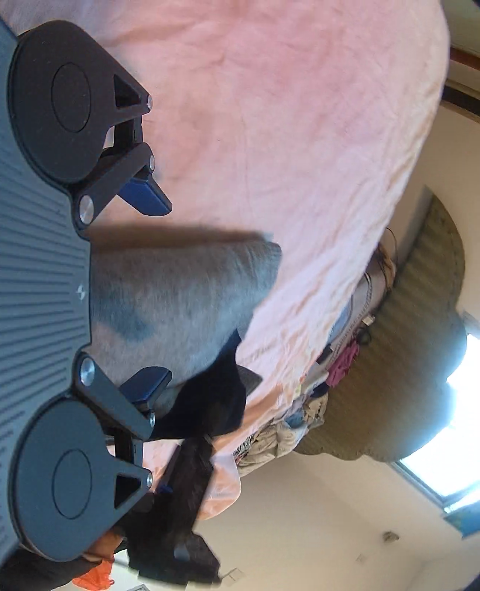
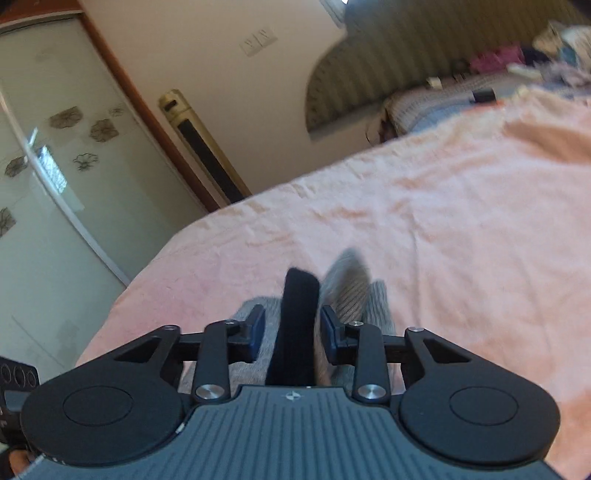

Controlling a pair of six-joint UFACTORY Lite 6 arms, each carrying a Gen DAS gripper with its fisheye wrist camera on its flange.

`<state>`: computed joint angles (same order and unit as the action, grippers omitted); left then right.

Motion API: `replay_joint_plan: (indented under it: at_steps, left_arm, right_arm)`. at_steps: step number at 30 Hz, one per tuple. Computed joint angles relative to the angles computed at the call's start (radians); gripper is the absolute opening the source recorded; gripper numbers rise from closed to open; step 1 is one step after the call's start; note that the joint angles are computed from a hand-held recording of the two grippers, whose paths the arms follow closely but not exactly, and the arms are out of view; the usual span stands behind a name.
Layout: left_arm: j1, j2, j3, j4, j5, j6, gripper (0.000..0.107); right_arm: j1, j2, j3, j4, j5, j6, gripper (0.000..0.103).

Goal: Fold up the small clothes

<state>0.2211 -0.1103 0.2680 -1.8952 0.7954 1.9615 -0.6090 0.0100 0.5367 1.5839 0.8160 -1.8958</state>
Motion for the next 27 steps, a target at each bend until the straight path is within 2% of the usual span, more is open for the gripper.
replay_joint_plan:
  at_steps: [1, 2, 3, 4, 5, 7, 9, 11, 12, 13, 14, 16, 20, 24, 25, 26, 27]
  left_arm:
    - [0.010, 0.024, 0.017, 0.027, 0.006, -0.017, 0.090]
    - [0.021, 0.037, 0.025, 0.047, 0.014, -0.025, 0.090]
    - [0.035, 0.050, 0.034, 0.068, 0.032, -0.028, 0.090]
    - [0.036, 0.076, 0.052, 0.074, 0.051, -0.033, 0.090]
    - [0.029, 0.123, 0.088, 0.071, 0.064, -0.042, 0.090]
    - [0.016, 0.214, 0.177, 0.105, 0.075, -0.124, 0.090]
    - [-0.008, 0.377, 0.329, 0.187, 0.108, -0.258, 0.089]
    - [-0.031, 0.471, 0.427, 0.224, 0.132, -0.355, 0.088]
    - [-0.044, 0.490, 0.454, 0.231, 0.132, -0.370, 0.082]
    - [-0.062, 0.507, 0.480, 0.232, 0.106, -0.376, 0.053]
    - [-0.080, 0.518, 0.497, 0.232, 0.063, -0.375, 0.040]
    - [-0.058, 0.523, 0.489, 0.230, 0.078, -0.348, 0.033]
    - [0.035, 0.402, 0.429, 0.266, 0.108, -0.296, 0.031]
    - [0.125, 0.398, 0.527, 0.280, 0.060, -0.323, 0.031]
    - [0.131, 0.417, 0.564, 0.274, 0.013, -0.327, 0.034]
    - [0.139, 0.441, 0.599, 0.278, -0.043, -0.339, 0.037]
    - [0.157, 0.463, 0.624, 0.313, -0.071, -0.392, 0.042]
  right_arm:
    - [0.015, 0.090, 0.068, -0.042, -0.063, 0.070, 0.039]
    - [0.004, 0.144, 0.100, -0.049, -0.084, 0.110, 0.039]
    - [-0.021, 0.163, 0.108, -0.044, -0.063, 0.135, 0.042]
    - [-0.072, 0.178, 0.112, -0.052, 0.000, 0.156, 0.057]
    - [-0.123, 0.189, 0.112, -0.066, 0.071, 0.169, 0.079]
    - [-0.153, 0.190, 0.104, -0.044, 0.119, 0.149, 0.103]
    - [-0.125, 0.213, 0.129, -0.054, 0.080, 0.173, 0.100]
    - [-0.082, 0.254, 0.150, -0.053, 0.042, 0.182, 0.085]
    - [-0.061, 0.262, 0.139, -0.020, 0.031, 0.149, 0.084]
    - [-0.041, 0.254, 0.118, 0.019, 0.031, 0.104, 0.082]
    - [-0.009, 0.255, 0.115, 0.031, 0.023, 0.098, 0.067]
    - [0.050, 0.255, 0.125, 0.039, -0.004, 0.122, 0.041]
    - [0.112, 0.224, 0.117, 0.116, 0.048, 0.108, 0.031]
    - [0.224, 0.241, 0.143, 0.315, 0.092, 0.067, 0.032]
    - [0.260, 0.250, 0.162, 0.356, 0.064, 0.086, 0.050]
    - [0.283, 0.259, 0.183, 0.361, 0.035, 0.130, 0.076]
    - [0.291, 0.253, 0.184, 0.351, 0.023, 0.163, 0.084]
